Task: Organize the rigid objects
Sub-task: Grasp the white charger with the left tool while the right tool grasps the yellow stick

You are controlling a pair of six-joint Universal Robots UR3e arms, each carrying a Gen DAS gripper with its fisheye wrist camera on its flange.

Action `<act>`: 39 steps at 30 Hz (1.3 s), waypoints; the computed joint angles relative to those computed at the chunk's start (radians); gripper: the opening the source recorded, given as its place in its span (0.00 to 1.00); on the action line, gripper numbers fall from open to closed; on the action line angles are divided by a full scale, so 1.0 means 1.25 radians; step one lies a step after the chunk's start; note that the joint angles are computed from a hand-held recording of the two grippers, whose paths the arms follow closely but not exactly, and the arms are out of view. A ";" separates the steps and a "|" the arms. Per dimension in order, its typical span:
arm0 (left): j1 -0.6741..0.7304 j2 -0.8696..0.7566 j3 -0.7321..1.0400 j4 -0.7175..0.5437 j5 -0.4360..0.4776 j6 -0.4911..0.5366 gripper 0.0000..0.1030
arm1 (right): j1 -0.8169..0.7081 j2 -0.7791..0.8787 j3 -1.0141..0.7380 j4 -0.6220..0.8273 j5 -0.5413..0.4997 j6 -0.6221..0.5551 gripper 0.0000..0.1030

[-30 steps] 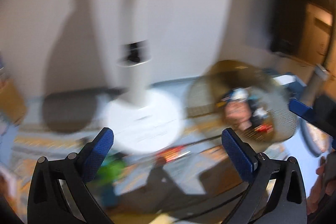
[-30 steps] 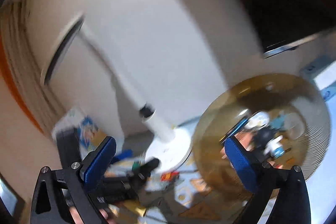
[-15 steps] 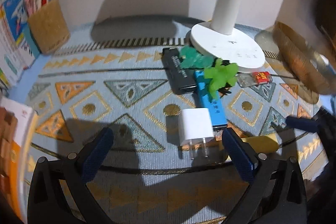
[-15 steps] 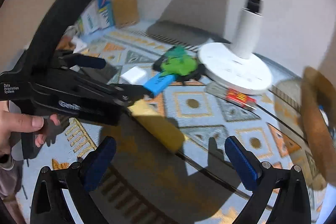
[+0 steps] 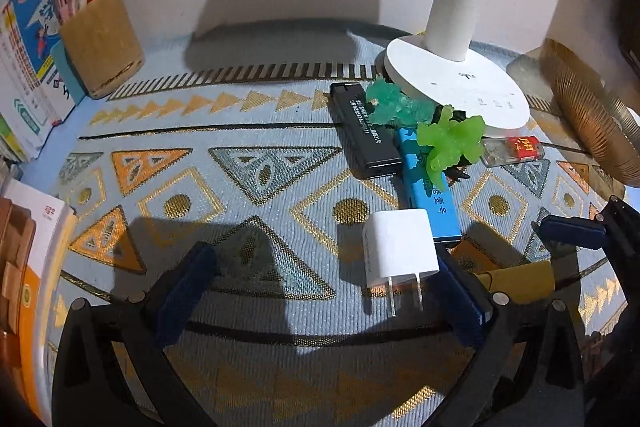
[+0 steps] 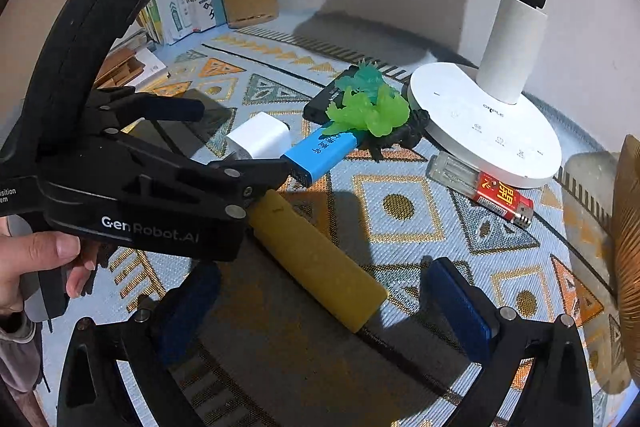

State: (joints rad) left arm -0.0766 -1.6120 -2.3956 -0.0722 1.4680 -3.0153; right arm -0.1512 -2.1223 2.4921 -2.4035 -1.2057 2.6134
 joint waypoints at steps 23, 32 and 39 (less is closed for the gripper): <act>0.124 0.054 -0.076 0.022 -0.243 0.097 0.23 | -0.039 -0.093 0.035 0.027 0.053 -0.006 0.25; 0.261 0.129 -0.148 0.000 -0.361 0.103 0.23 | -0.086 -0.186 0.053 0.094 0.113 -0.053 0.23; 0.264 0.146 -0.152 -0.013 -0.358 0.101 0.23 | -0.040 -0.095 0.026 0.059 0.078 -0.030 0.23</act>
State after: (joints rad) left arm 0.2536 -1.4289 -2.5853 -0.0881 1.0204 -2.8890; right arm -0.2011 -2.2408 2.5250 -2.3299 -1.1079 2.5763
